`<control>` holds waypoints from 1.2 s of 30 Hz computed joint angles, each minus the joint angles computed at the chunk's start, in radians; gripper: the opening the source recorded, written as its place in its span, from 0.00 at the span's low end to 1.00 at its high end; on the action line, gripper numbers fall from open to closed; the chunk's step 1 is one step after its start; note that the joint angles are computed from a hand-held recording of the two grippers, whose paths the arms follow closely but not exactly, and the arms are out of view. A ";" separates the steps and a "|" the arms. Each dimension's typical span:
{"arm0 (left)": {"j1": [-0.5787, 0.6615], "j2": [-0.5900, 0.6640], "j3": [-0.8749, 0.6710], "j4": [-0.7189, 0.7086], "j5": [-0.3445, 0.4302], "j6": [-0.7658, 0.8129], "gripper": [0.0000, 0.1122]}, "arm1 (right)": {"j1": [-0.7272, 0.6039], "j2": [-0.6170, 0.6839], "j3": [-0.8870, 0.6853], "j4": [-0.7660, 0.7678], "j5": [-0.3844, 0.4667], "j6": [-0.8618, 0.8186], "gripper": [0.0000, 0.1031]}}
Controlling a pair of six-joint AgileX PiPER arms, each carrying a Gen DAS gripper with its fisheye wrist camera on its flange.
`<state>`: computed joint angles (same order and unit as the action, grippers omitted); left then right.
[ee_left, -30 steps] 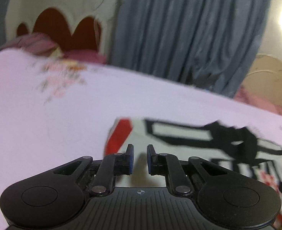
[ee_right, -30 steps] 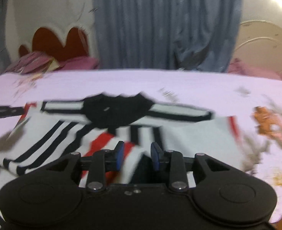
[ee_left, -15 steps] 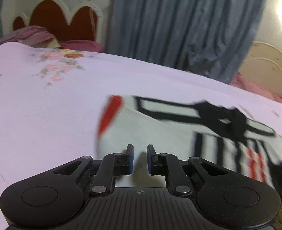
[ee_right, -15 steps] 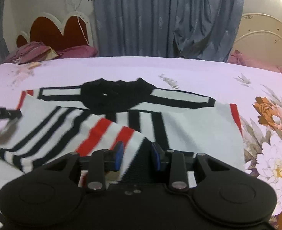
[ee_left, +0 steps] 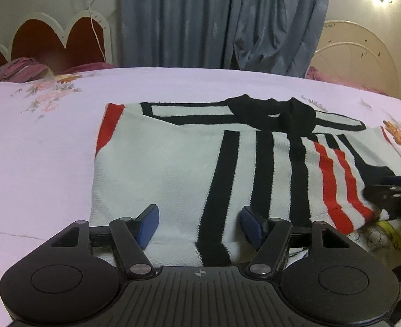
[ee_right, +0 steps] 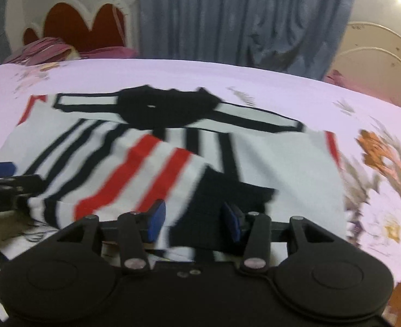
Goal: Fold small clothes
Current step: 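Release the folded edges and pull both grippers back toward the hem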
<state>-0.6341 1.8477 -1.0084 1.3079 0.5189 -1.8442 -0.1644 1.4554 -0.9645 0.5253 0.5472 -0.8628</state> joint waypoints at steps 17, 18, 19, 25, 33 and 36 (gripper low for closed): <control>-0.203 -0.100 0.043 -0.100 0.067 -0.001 0.59 | -0.110 -0.162 0.071 0.199 0.307 -0.187 0.26; -0.216 -0.094 0.045 -0.112 0.070 0.000 0.59 | -0.118 -0.176 0.085 0.196 0.323 -0.203 0.26; -0.227 -0.089 0.049 -0.123 0.073 0.001 0.59 | -0.127 -0.186 0.098 0.192 0.336 -0.218 0.26; -0.309 -0.097 0.151 -0.081 0.138 -0.093 0.59 | -0.264 -0.236 0.183 0.170 0.373 -0.399 0.26; -0.400 -0.183 0.251 -0.170 0.252 -0.143 0.59 | -0.545 -0.194 0.143 0.197 0.487 -0.611 0.28; -0.424 -0.179 0.212 -0.237 0.297 -0.127 0.59 | -0.587 -0.202 0.122 0.210 0.578 -0.615 0.32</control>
